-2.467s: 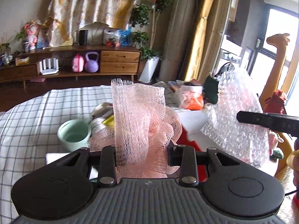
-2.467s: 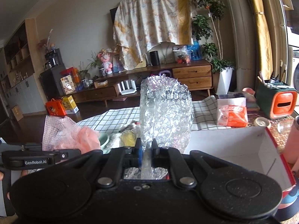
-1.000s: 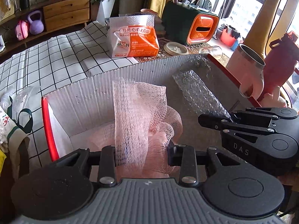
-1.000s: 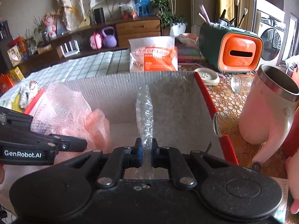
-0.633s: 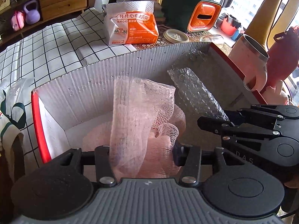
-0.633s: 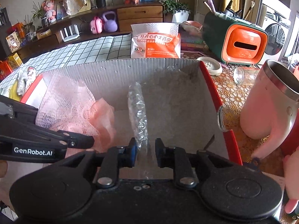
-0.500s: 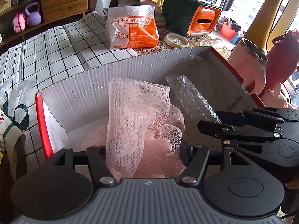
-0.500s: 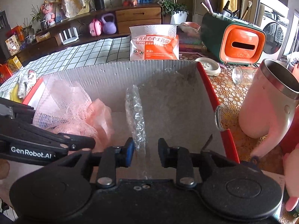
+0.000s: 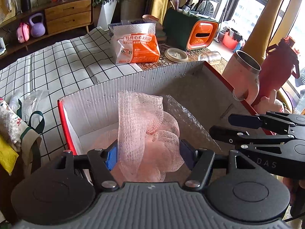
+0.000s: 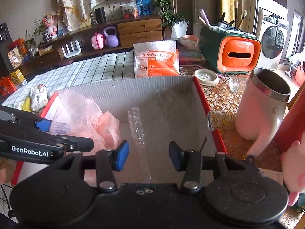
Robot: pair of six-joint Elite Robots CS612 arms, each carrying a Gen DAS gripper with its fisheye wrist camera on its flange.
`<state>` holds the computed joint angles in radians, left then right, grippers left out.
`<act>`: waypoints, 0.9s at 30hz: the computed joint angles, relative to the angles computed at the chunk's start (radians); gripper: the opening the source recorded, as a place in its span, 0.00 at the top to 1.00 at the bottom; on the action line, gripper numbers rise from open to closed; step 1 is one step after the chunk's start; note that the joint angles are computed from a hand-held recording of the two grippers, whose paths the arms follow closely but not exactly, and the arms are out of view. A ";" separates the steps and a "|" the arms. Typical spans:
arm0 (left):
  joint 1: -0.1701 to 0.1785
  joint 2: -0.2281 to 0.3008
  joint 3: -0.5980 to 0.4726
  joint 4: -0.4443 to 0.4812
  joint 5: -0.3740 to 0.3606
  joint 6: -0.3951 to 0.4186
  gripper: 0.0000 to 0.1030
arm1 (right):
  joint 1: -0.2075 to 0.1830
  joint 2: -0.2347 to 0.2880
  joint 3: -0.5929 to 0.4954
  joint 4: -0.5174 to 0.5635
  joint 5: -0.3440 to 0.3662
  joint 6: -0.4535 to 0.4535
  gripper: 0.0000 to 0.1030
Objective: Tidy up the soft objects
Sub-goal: 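Open both grippers to drop the puff and bubble wrap into the box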
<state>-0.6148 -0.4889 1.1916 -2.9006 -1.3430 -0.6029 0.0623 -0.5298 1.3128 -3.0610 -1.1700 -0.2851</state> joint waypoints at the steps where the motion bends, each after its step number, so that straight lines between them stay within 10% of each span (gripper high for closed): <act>1: -0.002 -0.007 0.013 -0.017 0.003 -0.001 0.36 | -0.002 -0.005 0.010 -0.014 0.005 0.008 0.49; 27: -0.075 -0.216 0.417 -0.340 0.201 -0.015 0.20 | 0.005 -0.132 0.267 -0.323 0.153 0.062 0.12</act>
